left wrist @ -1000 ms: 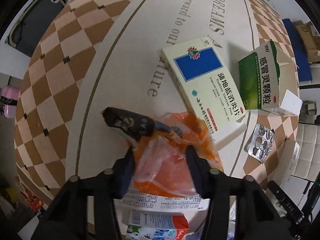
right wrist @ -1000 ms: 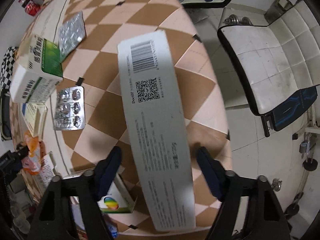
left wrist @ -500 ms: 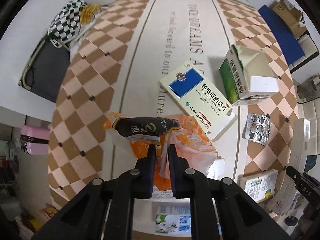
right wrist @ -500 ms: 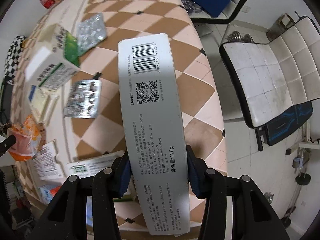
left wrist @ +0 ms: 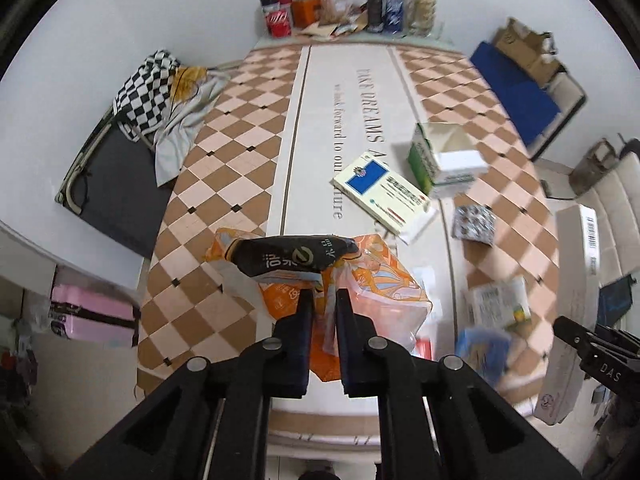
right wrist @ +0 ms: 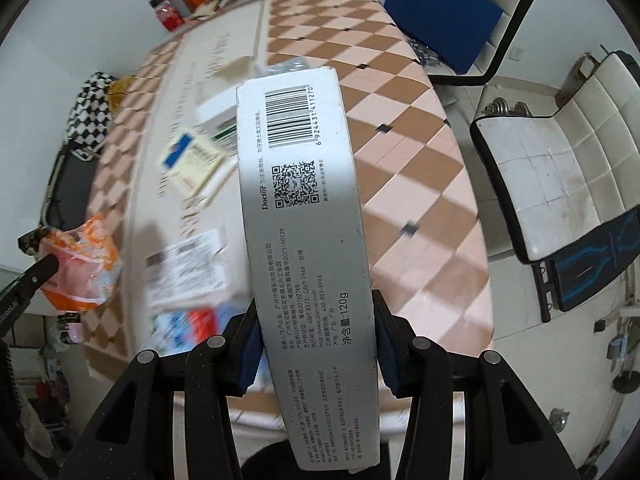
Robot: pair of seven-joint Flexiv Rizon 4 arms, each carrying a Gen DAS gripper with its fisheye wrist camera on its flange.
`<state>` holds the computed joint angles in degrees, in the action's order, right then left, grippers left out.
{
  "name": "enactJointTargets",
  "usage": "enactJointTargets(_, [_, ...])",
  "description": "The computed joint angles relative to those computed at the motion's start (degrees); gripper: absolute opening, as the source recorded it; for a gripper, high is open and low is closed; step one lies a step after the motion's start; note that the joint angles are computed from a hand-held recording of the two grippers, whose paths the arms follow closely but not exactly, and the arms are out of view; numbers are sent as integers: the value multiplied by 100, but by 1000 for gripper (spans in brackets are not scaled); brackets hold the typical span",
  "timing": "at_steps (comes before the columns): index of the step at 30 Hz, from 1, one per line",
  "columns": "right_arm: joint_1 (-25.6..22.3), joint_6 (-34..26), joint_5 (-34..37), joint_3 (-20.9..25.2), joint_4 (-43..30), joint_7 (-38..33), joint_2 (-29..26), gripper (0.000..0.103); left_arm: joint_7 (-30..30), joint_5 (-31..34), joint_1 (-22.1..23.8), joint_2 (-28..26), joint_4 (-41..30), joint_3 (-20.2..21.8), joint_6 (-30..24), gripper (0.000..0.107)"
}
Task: Collect trash
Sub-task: 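Carry both items over the trash bin and open both tools to drop them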
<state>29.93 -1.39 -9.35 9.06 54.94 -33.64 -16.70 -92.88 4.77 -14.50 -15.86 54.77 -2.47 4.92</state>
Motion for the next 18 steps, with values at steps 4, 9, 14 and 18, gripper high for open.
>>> enactJointTargets(4, [483, 42, -339, 218, 433, 794, 405, 50, 456, -430, 173, 1006, 1382, 85, 517, 8])
enactJointTargets(9, [1014, 13, -514, 640, 1167, 2088, 898, 50, 1040, -877, 391, 2014, 2733, 158, 572, 8])
enactJointTargets(14, [1314, 269, 1, 1130, 1997, 3204, 1314, 50, 1405, -1084, 522, 2802, 3827, 209, 236, 8])
enactJointTargets(18, [1452, 694, 553, 1396, 2646, 3533, 1525, 50, 1488, -1204, 551, 3274, 4847, 255, 153, 8])
